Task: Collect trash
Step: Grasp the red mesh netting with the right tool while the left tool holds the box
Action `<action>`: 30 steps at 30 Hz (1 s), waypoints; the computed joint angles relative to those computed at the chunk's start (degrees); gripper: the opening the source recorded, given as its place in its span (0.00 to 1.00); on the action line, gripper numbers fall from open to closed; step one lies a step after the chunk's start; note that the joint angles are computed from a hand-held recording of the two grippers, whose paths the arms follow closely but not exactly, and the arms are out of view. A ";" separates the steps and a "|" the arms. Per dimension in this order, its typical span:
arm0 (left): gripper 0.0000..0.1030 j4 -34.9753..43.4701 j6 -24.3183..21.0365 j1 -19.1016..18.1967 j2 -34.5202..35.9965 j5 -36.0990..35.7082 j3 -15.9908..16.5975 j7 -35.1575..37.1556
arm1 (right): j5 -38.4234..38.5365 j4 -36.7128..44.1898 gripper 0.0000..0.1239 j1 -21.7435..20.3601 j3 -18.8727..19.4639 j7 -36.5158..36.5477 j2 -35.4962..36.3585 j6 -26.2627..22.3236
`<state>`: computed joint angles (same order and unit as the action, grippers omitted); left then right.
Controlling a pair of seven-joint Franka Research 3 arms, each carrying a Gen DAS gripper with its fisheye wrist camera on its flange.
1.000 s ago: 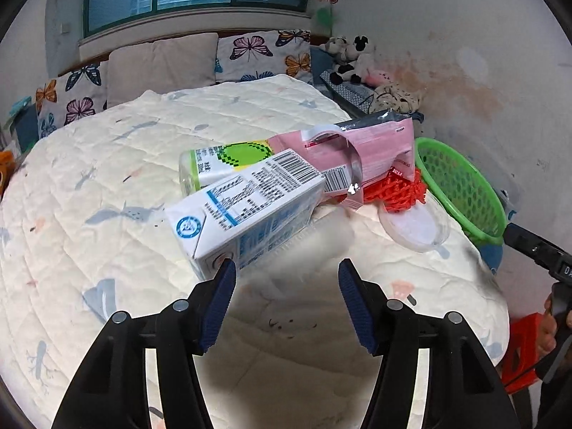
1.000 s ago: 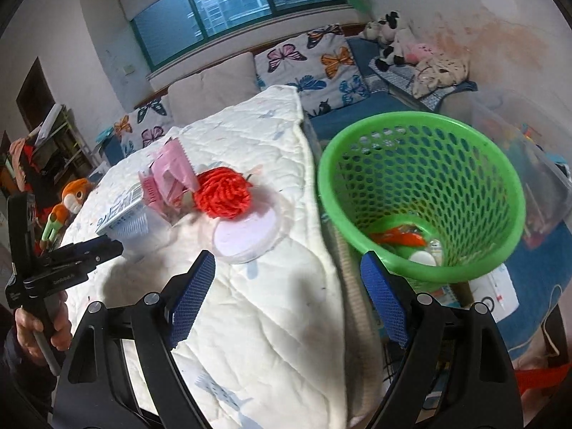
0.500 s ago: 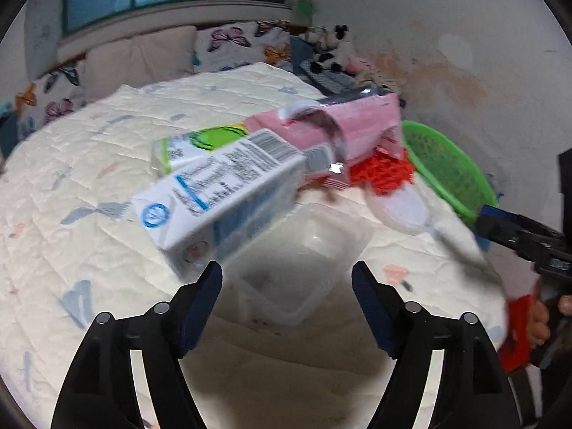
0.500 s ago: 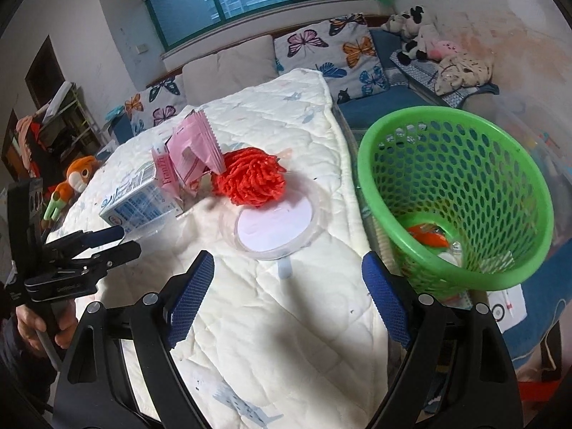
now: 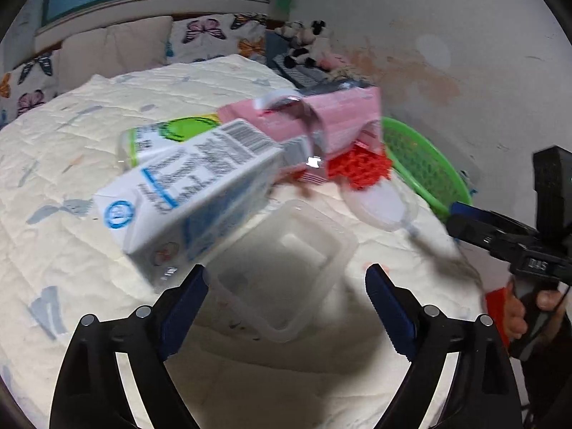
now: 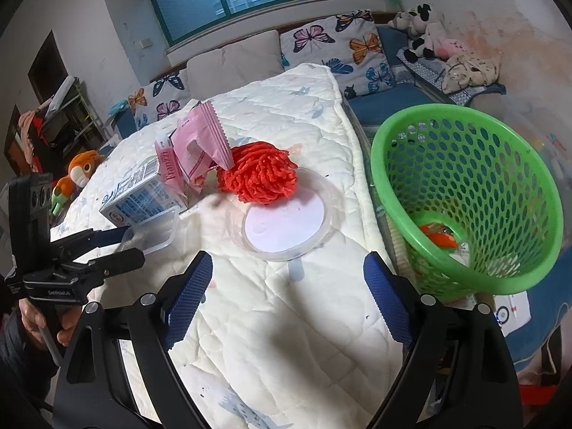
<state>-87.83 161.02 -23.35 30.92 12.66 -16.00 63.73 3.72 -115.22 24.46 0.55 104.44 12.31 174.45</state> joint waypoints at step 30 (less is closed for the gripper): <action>0.59 5.67 -4.14 -4.28 2.82 7.54 2.99 4.22 | 7.48 13.40 0.77 -2.88 2.90 -16.24 8.50 -11.18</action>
